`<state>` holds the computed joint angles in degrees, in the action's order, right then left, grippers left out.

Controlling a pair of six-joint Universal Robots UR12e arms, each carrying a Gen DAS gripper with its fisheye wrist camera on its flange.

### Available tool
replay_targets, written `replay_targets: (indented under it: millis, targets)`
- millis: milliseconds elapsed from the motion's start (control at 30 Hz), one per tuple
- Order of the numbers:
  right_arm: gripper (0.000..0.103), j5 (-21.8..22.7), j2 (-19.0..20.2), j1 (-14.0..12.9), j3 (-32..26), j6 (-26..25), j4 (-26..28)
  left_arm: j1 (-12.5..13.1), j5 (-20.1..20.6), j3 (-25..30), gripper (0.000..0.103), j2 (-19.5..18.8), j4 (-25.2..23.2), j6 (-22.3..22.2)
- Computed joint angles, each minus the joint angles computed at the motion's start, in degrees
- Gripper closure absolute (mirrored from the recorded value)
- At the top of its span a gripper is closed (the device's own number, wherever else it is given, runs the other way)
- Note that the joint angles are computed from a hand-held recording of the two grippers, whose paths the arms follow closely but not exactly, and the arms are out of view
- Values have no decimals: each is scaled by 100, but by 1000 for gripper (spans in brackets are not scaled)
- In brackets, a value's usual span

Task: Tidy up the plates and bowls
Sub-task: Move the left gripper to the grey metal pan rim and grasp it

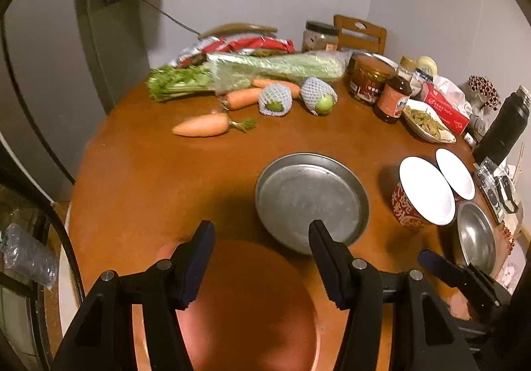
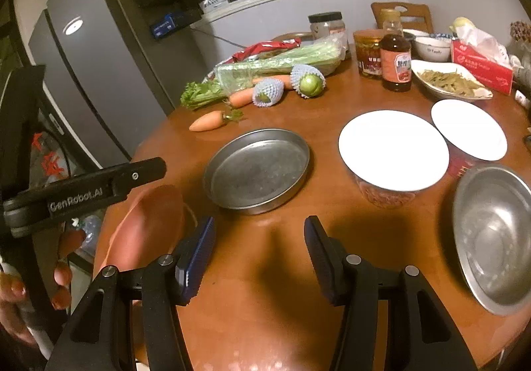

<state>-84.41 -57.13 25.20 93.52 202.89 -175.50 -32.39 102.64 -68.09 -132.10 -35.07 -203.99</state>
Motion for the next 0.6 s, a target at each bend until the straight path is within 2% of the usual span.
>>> replay_targets:
  millis: [367,600]
  targets:
    - [46,195,368,-86,-606,225,770,177,-470,911,45,-547,-919,133]
    - [46,208,515,-119,-848,359,1112,283,-742,1068,45,-694,-1147,-37]
